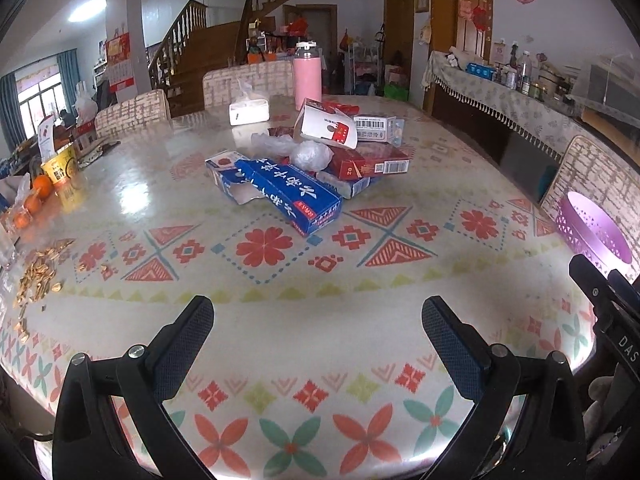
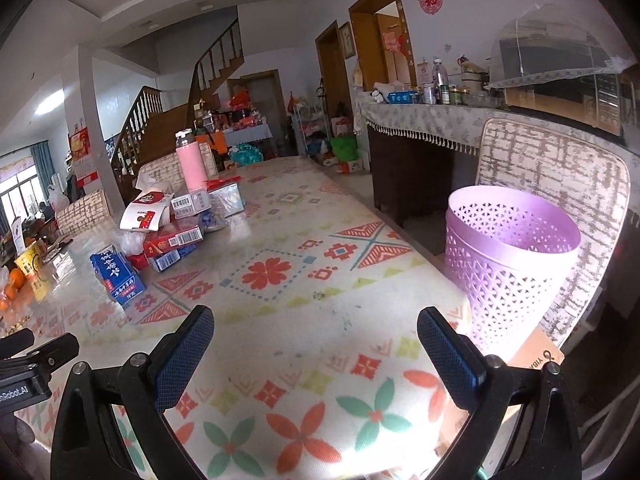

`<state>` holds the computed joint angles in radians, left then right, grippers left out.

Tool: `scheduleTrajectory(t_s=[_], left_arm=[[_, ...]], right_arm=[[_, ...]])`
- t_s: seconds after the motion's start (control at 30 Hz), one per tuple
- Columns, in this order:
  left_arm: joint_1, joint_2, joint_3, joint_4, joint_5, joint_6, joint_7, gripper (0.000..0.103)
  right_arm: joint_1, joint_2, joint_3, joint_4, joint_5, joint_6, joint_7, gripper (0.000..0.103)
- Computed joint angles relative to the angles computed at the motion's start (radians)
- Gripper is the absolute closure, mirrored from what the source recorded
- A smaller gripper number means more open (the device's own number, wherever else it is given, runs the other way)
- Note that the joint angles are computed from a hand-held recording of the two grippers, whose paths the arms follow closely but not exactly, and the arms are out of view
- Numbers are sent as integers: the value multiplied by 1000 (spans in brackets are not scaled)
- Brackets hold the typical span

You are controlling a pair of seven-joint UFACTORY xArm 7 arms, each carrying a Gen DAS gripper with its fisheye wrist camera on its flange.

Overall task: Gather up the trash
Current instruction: 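Lower the left tool onto the flattened blue printed carton and close it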

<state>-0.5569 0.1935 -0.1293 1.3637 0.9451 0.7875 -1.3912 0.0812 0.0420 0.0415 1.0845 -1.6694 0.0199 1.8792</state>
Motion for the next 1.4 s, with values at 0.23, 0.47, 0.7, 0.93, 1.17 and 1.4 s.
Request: scheduleTrajectory(t_s=[0.23,0.47,0.7,0.93,1.17,1.4], left_arm=[[15,44,20,67,-51,-7,61,0],[23,74,55,124,-79,-3,101,0],[73,84,74,127,-148,-14,158,0],[122,139,79,185,-280,-70,288,0],[117,284,120,372,-400,-34,388,0],[122,406,148,534,-518,3,456,0]], right_arm=[[18,58,-17,38,294,-16,-293,0],[44,128,-17,90,593,-25,-587,0],[69,165,-15,116,766,-25,-784,0],[94,193,-11,120,928,-32,-935,0],[155,208,-54,121,1027,-40,-1024,0],[204,211,-98,117,1120,-43,-1105,0]])
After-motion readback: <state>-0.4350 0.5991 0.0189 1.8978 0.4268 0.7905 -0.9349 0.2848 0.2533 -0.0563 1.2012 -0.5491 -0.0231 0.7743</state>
